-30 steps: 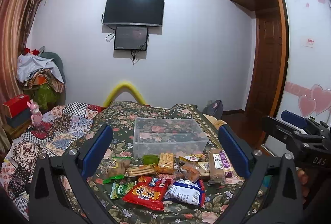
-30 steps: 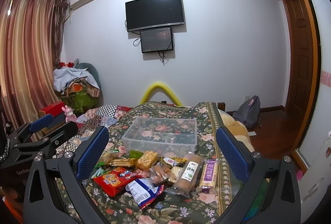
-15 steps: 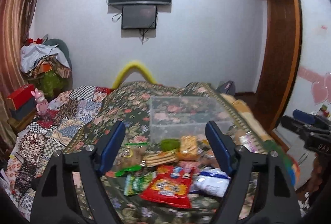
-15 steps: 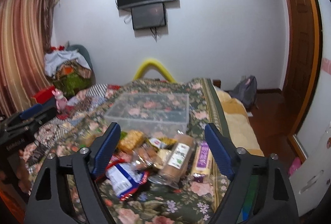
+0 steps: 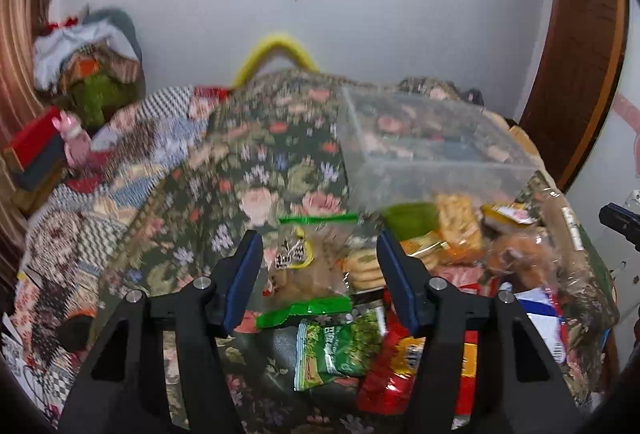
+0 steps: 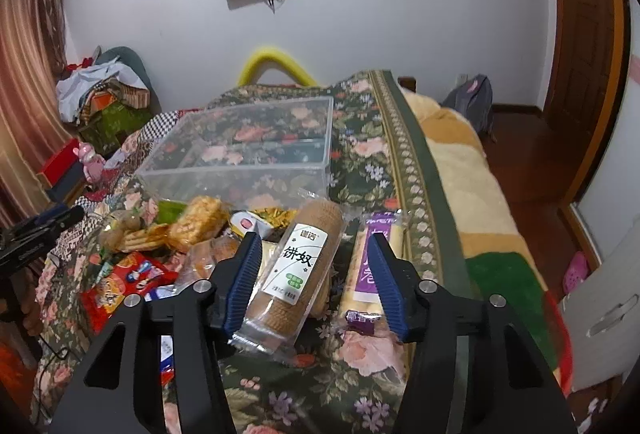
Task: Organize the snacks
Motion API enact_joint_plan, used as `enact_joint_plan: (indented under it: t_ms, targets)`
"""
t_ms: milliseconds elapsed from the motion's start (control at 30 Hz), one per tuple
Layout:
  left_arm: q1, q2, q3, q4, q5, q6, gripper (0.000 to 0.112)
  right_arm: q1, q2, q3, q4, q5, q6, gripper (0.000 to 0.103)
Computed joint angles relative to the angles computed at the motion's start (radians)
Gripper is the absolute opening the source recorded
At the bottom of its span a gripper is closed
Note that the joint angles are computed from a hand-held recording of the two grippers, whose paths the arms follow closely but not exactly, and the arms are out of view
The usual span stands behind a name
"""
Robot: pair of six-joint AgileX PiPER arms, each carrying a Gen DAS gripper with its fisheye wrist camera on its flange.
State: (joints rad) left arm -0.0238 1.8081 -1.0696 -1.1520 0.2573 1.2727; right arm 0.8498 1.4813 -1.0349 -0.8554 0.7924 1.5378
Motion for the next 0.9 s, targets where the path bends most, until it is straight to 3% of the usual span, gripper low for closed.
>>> enact_joint_plan:
  t_ms: [200, 400, 500, 667, 800, 900]
  targets:
    - [0.010, 0.122, -0.096, 0.190, 0.035, -0.192, 0.060, -0.058, 0.043, -0.006, 0.063, -0.088, -0.063, 0.048]
    - [-0.015, 0.216, -0.163, 0.287, 0.006, -0.278, 0.060, -0.112, 0.096, -0.027, 0.156, -0.162, -0.149, 0.048]
    - [-0.015, 0.242, -0.184, 0.290, 0.009, -0.285, 0.060, -0.112, 0.118, -0.037, 0.171, -0.147, -0.155, 0.048]
    - [-0.004, 0.270, -0.199, 0.225, 0.018, -0.230, 0.060, -0.134, 0.132, -0.019, 0.250, -0.200, -0.202, 0.046]
    - [-0.004, 0.261, -0.185, 0.170, 0.011, -0.154, 0.053, -0.119, 0.124, -0.017, 0.205, -0.177, -0.150, 0.037]
    - [0.000, 0.246, -0.174, 0.160, 0.014, -0.138, 0.049, -0.117, 0.108, -0.010, 0.184, -0.171, -0.135, 0.036]
